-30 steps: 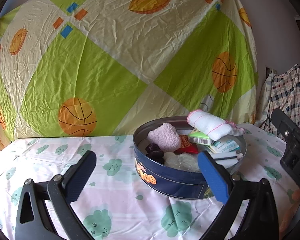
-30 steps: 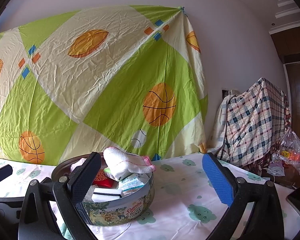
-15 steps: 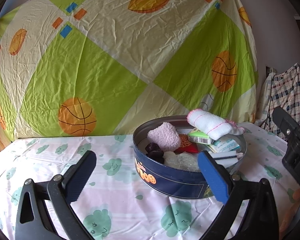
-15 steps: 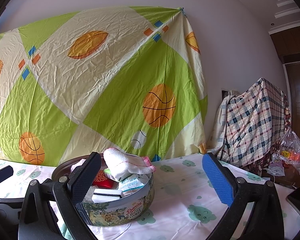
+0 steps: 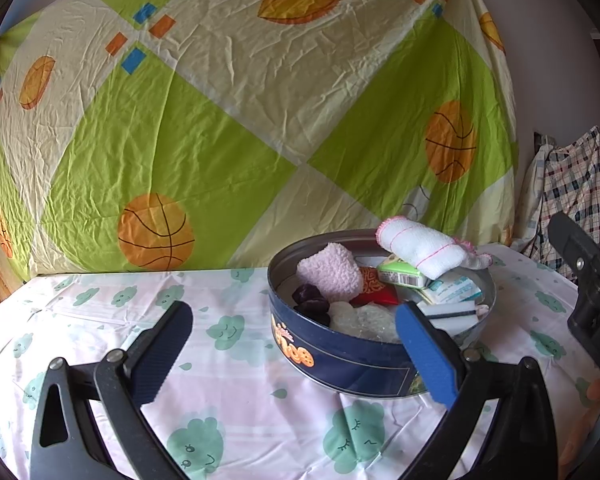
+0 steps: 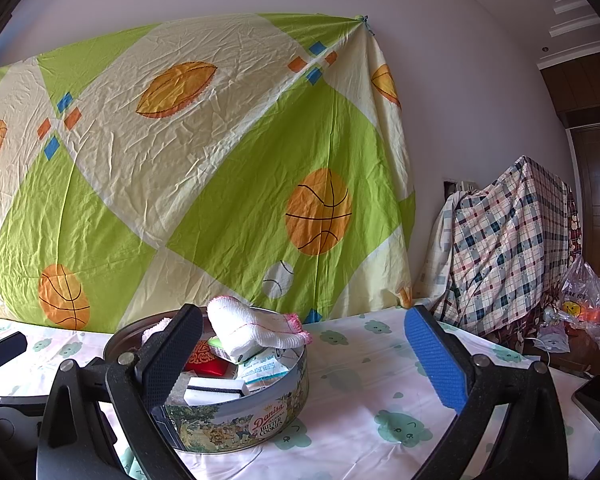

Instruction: Organize soft objects

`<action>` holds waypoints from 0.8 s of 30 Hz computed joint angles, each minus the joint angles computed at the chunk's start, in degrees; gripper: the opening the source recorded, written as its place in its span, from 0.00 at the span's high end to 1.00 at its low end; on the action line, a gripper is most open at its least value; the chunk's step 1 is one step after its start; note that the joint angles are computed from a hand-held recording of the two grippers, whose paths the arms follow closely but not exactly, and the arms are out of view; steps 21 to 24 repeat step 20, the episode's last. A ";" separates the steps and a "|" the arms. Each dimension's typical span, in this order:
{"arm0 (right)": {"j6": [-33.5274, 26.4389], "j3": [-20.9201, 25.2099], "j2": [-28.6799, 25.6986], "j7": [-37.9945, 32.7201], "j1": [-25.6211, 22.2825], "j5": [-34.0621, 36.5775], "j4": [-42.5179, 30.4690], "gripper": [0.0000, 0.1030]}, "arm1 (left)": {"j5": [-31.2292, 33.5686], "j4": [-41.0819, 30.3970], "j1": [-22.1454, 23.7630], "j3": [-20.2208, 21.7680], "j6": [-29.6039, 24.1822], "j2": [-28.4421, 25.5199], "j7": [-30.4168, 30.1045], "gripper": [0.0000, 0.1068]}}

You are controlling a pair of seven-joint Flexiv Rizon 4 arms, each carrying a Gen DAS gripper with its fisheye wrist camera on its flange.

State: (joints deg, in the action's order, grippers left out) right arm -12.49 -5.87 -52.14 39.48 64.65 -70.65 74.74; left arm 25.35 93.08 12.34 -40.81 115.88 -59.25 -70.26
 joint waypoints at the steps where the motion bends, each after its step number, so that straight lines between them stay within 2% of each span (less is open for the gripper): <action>1: -0.02 0.01 0.02 0.01 0.01 0.00 0.03 0.01 | -0.01 -0.02 -0.02 0.01 -0.01 0.01 -0.02 0.04; 11: -0.05 0.04 0.01 0.04 0.01 -0.03 0.04 0.01 | -0.04 -0.10 -0.05 0.04 -0.29 0.00 0.13 0.04; 15: -0.08 0.03 -0.05 0.00 0.03 0.04 -0.08 0.01 | 0.93 0.05 2.23 -3.57 -2.90 -1.51 1.74 0.04; 24: -0.20 0.44 0.67 0.73 -0.20 0.86 0.49 0.01 | -1.30 0.66 1.19 -2.56 -1.92 -0.87 3.55 0.04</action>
